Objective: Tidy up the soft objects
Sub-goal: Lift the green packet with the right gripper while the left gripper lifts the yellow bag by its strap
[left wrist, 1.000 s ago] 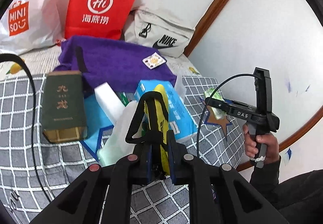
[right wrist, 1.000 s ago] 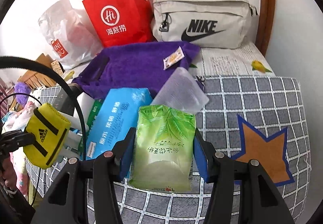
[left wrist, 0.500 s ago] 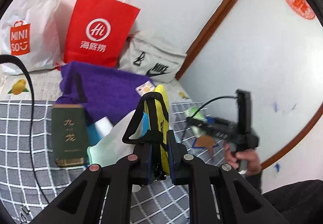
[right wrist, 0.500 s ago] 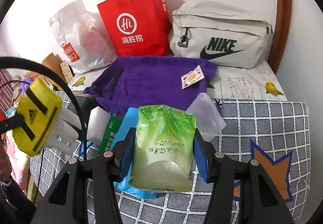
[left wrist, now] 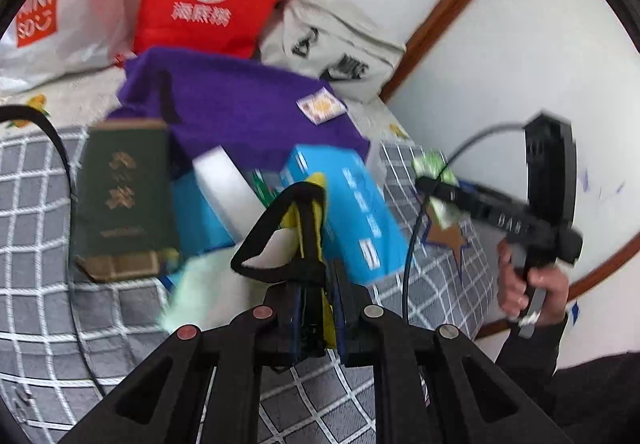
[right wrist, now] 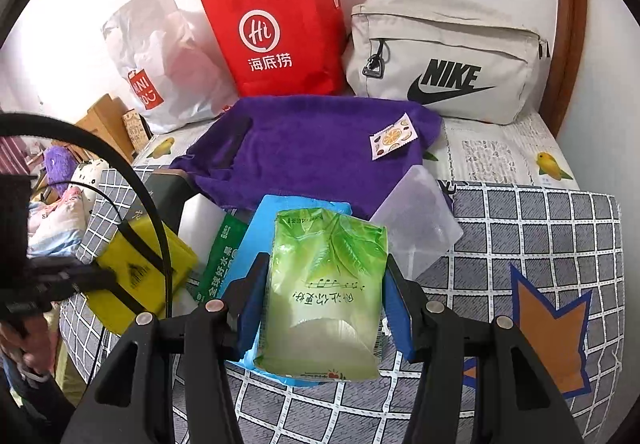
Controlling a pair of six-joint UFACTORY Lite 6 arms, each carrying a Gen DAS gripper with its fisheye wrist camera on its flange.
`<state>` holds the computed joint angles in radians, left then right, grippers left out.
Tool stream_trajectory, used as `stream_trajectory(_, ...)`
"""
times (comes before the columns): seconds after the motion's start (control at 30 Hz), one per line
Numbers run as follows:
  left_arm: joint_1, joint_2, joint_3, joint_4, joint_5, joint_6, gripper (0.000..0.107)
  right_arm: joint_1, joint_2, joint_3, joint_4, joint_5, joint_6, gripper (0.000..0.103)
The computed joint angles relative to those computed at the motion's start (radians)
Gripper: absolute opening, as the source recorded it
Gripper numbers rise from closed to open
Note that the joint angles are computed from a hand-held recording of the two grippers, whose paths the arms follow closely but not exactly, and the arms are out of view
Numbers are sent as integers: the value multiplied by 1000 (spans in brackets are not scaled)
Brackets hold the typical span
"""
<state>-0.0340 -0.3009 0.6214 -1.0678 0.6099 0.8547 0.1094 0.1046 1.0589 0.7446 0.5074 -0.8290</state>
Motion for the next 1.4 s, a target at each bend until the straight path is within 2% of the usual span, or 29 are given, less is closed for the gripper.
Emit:
stream_trajectory(0.23,-107,87,-39,-37,-77,34,13,-11,20,-6,-24,-5,20,53)
stream_trajectory(0.6,-235,261,28,-76,-182,33,12,-26,24,-28,-34,-6,22,53)
stream_trajectory(0.63,-242,267,30,-91,-167,59,11,-26,23,-30,-33,-6,20,53)
stream_trajectory(0.73,-178,237,-1,-249,-12,254,11,-33,15,-37,-26,-4,8,53)
stream_trajectory(0.9,-19,89,-48,-305,254,341,11,-44,13,-35,-21,-2,8,53)
stream_trajectory(1.03,37,-38,-55,-247,276,277,11,-43,7,-35,-5,4,-9,53)
stream_trajectory(1.1,145,-31,-48,-278,371,312,11,-37,3,-36,-10,3,-5,53)
stream_trajectory(1.13,162,-18,-42,-280,371,303,11,-35,4,-35,-11,3,-2,53)
stream_trajectory(1.23,118,80,15,-177,232,218,11,-19,5,-33,-4,5,0,53)
stream_trajectory(1.33,179,137,9,-288,309,281,12,4,-16,-51,-11,3,-1,53)
stream_trajectory(1.37,176,136,19,-266,277,268,11,12,-18,-55,-20,2,8,53)
stream_trajectory(1.4,163,144,39,-202,203,214,11,19,-18,-57,-27,2,17,53)
